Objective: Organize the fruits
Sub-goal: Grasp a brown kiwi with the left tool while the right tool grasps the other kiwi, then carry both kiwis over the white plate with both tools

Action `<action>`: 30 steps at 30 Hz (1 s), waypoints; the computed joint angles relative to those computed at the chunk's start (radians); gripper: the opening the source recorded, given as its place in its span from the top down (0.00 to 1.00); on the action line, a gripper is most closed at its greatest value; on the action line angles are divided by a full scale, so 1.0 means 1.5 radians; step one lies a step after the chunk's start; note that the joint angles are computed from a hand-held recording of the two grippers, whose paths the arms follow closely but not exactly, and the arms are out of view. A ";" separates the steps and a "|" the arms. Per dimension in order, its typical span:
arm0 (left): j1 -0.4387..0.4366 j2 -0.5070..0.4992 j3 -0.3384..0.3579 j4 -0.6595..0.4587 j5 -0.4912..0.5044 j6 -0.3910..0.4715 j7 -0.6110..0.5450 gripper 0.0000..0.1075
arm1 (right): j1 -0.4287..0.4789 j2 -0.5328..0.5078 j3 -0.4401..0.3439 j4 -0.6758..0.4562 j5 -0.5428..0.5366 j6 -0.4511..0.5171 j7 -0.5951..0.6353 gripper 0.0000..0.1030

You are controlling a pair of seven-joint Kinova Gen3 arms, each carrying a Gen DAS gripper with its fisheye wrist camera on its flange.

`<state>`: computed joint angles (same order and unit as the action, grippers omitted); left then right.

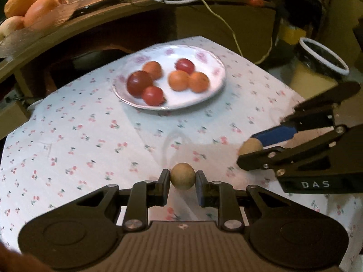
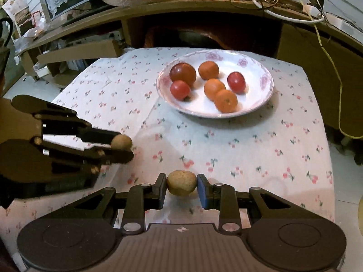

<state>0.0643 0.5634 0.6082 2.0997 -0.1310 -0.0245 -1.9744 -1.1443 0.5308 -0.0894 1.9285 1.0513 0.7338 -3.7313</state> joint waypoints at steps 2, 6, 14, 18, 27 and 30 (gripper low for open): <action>0.008 0.000 -0.005 0.000 -0.001 0.006 -0.002 0.73 | -0.003 0.002 -0.001 0.001 0.003 -0.001 -0.002 0.70; 0.028 -0.005 -0.024 0.005 -0.004 0.002 -0.007 0.71 | 0.000 -0.002 -0.003 0.013 0.010 -0.021 0.002 0.66; 0.020 -0.002 -0.019 0.006 -0.012 0.003 -0.029 0.59 | 0.004 -0.016 -0.004 0.040 0.026 -0.044 -0.006 0.57; 0.009 0.006 -0.008 0.003 -0.016 0.000 -0.037 0.57 | 0.001 -0.018 -0.006 0.045 0.036 -0.042 -0.024 0.56; -0.018 0.016 0.018 0.002 -0.019 0.000 -0.034 0.63 | 0.011 -0.006 -0.019 0.008 -0.019 -0.020 0.059 0.70; -0.019 0.015 0.020 -0.003 -0.014 0.003 -0.034 0.71 | 0.008 -0.006 -0.012 0.002 -0.037 -0.021 0.071 0.71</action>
